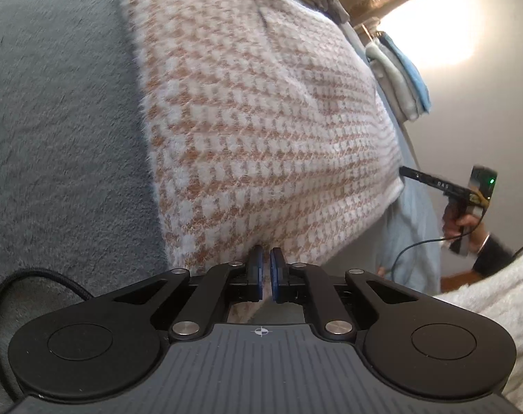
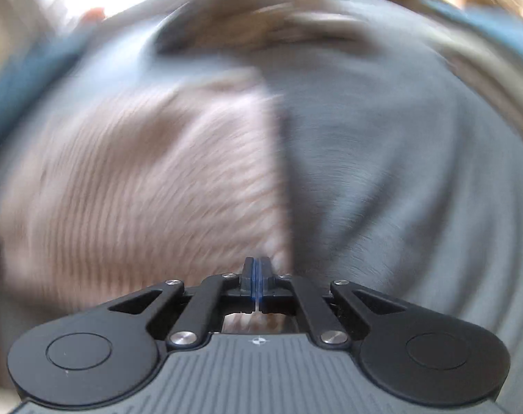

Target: Fold clothes

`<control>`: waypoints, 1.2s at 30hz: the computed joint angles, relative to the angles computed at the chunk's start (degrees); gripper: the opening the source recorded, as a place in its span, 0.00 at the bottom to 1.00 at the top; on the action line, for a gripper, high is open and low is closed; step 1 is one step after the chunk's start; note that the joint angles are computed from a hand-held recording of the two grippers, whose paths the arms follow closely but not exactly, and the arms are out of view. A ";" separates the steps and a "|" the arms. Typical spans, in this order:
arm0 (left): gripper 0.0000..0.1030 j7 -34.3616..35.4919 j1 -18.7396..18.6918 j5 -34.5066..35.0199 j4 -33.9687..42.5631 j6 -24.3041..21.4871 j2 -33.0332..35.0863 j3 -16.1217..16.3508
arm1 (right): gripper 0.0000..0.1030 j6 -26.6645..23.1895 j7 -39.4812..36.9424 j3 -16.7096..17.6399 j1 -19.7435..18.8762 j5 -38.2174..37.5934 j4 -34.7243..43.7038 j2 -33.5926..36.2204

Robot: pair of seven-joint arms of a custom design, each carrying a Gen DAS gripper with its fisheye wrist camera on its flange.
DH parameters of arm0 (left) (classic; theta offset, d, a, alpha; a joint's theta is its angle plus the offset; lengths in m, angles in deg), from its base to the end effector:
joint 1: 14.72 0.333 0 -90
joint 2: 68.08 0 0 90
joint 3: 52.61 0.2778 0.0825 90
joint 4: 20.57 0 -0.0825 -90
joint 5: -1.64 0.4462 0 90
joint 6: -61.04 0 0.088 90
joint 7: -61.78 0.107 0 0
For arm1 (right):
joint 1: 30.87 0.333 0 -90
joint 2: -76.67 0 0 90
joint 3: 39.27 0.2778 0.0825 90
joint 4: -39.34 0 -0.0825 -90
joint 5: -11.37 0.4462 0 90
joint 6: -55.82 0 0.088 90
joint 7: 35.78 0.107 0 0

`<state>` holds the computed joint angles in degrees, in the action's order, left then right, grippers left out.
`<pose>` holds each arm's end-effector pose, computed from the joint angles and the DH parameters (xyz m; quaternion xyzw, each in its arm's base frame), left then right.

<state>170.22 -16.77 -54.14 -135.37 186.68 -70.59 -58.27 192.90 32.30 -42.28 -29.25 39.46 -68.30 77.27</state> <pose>0.6210 -0.1143 0.4516 0.6568 -0.6261 0.3795 0.1804 0.6639 -0.0121 0.4983 -0.6976 0.6429 -0.0897 0.3033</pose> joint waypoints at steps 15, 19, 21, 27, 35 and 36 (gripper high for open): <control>0.08 -1.91 0.52 -5.52 -2.06 -0.48 -0.68 0.74 | 0.19 0.49 17.14 -1.66 -1.32 19.72 -8.42 -4.97; 0.08 -1.52 0.60 -6.30 -2.56 -0.34 -1.02 0.78 | 0.18 3.34 7.61 -3.30 -0.13 25.73 -8.99 -5.31; 0.08 -1.48 0.50 -6.61 -2.97 0.03 -1.34 0.76 | 0.24 1.41 13.53 -1.71 -2.71 18.33 -8.06 -3.59; 0.18 -2.22 -0.18 -3.22 -3.78 1.79 -4.88 1.04 | 0.38 14.13 15.91 -2.73 -2.64 21.78 -10.24 -5.43; 0.18 4.93 -2.90 2.33 6.49 8.15 1.20 -0.70 | 0.37 5.91 -14.36 2.47 2.41 20.19 7.17 4.78; 0.18 5.12 -3.18 5.38 8.67 10.15 2.99 -1.51 | 0.36 4.01 -17.85 3.56 3.03 19.63 9.96 6.83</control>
<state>175.34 -19.95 -48.76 -126.70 196.83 -67.60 -59.78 196.91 14.45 -38.72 -26.22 59.08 -58.34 84.10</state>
